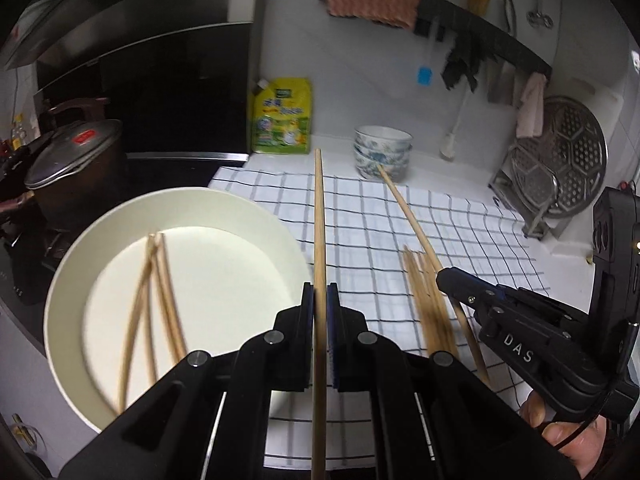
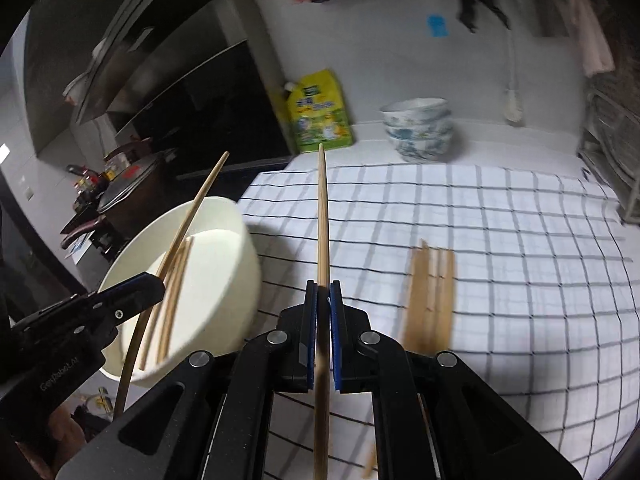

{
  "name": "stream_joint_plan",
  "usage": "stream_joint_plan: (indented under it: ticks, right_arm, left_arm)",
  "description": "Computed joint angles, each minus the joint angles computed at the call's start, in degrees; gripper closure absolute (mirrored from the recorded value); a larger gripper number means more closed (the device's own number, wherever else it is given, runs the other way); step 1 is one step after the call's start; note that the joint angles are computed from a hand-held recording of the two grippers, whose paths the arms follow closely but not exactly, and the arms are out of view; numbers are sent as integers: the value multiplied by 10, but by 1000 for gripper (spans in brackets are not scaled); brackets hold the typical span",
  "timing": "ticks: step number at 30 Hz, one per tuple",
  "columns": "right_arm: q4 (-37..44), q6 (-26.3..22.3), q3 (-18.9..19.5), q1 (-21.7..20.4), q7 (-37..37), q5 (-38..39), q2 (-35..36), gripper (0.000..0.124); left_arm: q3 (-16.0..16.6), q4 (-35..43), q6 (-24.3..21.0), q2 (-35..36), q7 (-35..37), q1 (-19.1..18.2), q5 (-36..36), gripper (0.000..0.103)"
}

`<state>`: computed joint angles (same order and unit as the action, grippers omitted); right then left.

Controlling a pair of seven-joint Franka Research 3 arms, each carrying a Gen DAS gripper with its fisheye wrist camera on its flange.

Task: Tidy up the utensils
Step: 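Carry both chopsticks over the white basin and open both tools to drop them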

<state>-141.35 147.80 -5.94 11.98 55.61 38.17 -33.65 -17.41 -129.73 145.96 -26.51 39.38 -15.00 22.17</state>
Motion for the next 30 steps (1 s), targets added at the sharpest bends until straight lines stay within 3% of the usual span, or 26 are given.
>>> stream_joint_plan:
  ticks: [12,19,28,30]
  right_arm:
    - [119,-22,58,84,-19,30,121,118]
    - [154,-42,94,92,21,-7,183,118]
    - [148,-52,99,86,59,-41,199,118]
    - [144,-49,99,84,64,-46,196,117]
  left_arm:
    - [53,-55,-31,-57,8,71,2,96]
    - [67,-76,-35,-50,27,84,-13,96]
    - [67,-79,-56,-31,47,86,-27,95]
    - [64,-80,-59,-31,46,86,-26,91]
